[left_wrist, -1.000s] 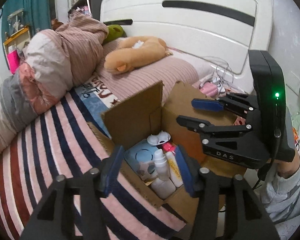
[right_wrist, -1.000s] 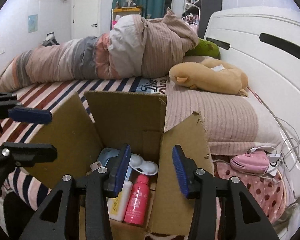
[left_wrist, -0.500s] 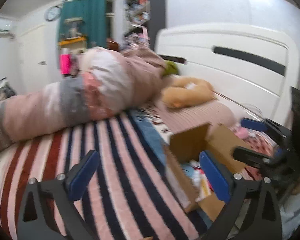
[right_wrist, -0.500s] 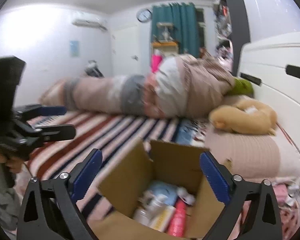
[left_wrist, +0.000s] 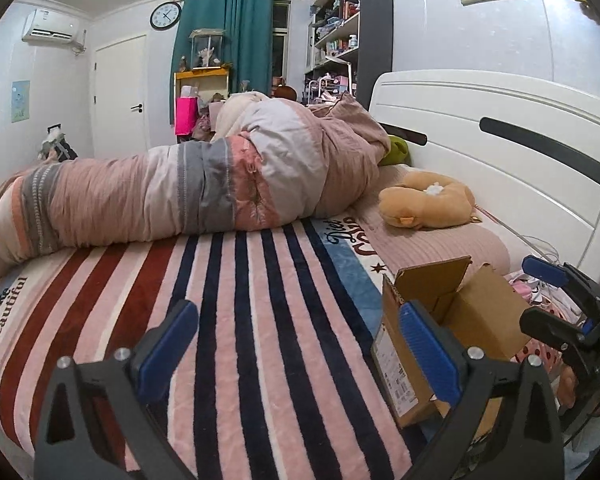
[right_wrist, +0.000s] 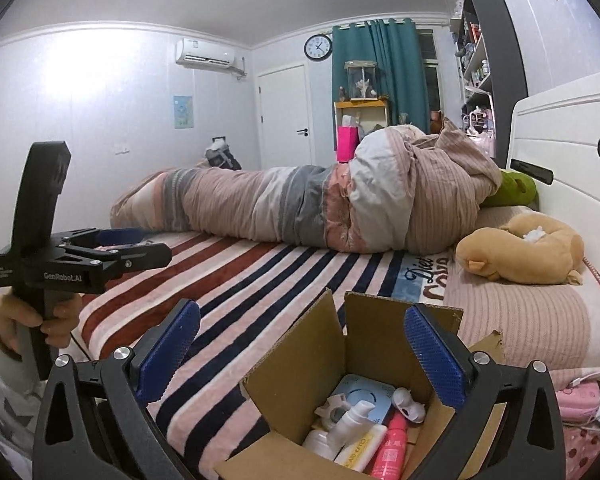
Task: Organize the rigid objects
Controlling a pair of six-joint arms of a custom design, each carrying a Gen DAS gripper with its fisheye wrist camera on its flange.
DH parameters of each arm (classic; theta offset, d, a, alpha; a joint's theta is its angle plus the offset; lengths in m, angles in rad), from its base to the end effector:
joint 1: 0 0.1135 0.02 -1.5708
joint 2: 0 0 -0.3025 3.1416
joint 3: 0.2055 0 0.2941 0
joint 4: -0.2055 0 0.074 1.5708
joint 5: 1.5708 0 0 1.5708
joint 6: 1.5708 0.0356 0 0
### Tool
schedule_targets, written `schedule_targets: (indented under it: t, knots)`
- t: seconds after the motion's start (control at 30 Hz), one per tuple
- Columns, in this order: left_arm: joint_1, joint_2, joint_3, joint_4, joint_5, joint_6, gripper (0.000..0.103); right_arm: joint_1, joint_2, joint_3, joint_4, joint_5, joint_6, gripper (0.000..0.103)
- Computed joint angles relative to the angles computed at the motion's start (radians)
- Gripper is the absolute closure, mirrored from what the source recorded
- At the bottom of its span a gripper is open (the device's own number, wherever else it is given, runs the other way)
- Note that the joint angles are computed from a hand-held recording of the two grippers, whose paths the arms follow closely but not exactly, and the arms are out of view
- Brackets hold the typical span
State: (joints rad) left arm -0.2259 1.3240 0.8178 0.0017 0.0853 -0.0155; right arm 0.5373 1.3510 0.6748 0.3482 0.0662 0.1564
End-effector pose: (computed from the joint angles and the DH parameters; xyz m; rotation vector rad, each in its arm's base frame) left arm 0.3140 -0.0753 0.2668 0.2707 2.0641 -0.2361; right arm 0.2760 0.1617 0.2401 -0.3185 1.8923 0.4072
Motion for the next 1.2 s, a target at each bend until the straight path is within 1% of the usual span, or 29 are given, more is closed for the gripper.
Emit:
schedule_targets:
  t: [0.37,0.53,1.2]
  knots:
    - [-0.003,0.003,0.006,0.008,-0.012,-0.002,0.003,-0.011,-0.003,-0.004,0.008,-0.016,0.001,0.000]
    - [0.002,0.004,0.009,0.009,0.000,0.000,0.003,-0.012,-0.004,-0.003,0.004,-0.017,0.002,0.000]
    - [-0.027,-0.008,0.007,0.008,-0.044,-0.019,0.003,-0.016,-0.011,-0.005,0.000,-0.021,0.002,0.000]
